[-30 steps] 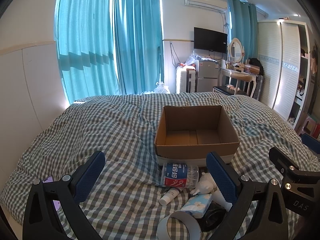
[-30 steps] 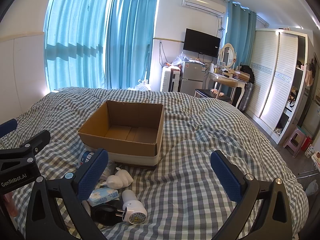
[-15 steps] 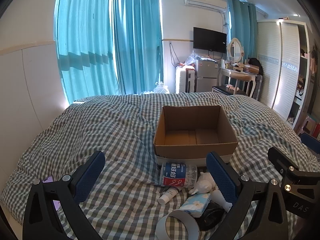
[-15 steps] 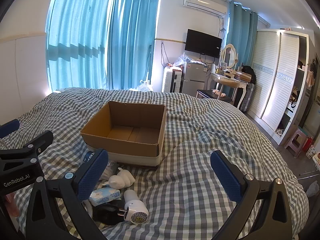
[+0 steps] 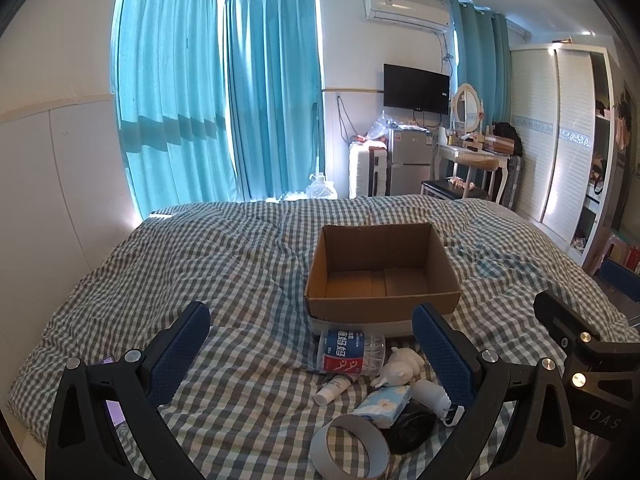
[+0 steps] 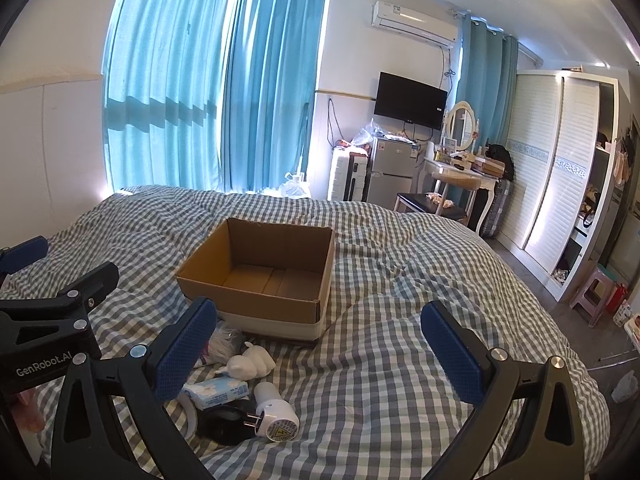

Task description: Organize objects

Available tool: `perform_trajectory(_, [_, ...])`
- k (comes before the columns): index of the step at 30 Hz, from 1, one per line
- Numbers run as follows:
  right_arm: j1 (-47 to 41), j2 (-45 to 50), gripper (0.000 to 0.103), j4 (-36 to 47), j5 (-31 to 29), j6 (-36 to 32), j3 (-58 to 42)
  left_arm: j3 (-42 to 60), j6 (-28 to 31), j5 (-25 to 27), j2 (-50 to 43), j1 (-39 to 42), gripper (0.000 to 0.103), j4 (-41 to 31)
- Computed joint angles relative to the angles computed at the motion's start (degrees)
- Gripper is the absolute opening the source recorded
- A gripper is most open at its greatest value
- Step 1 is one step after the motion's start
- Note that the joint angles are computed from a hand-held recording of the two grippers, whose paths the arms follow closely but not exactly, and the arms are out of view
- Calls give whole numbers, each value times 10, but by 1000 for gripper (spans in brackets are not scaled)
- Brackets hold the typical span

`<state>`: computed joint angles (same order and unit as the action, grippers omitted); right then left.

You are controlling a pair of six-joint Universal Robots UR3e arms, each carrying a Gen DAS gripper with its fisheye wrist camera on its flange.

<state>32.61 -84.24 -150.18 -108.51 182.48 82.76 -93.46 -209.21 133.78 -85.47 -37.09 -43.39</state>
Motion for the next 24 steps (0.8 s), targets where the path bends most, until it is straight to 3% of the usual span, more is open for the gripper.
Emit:
perform_trajectory(7, [-12,-32,103,9,21,-9,49,-29,-19,-35,10,5,103,-44])
perform_trajectory(24, [-37,2,103,-7,46,-10,114,-167,-13,-126,1,67,102,-8])
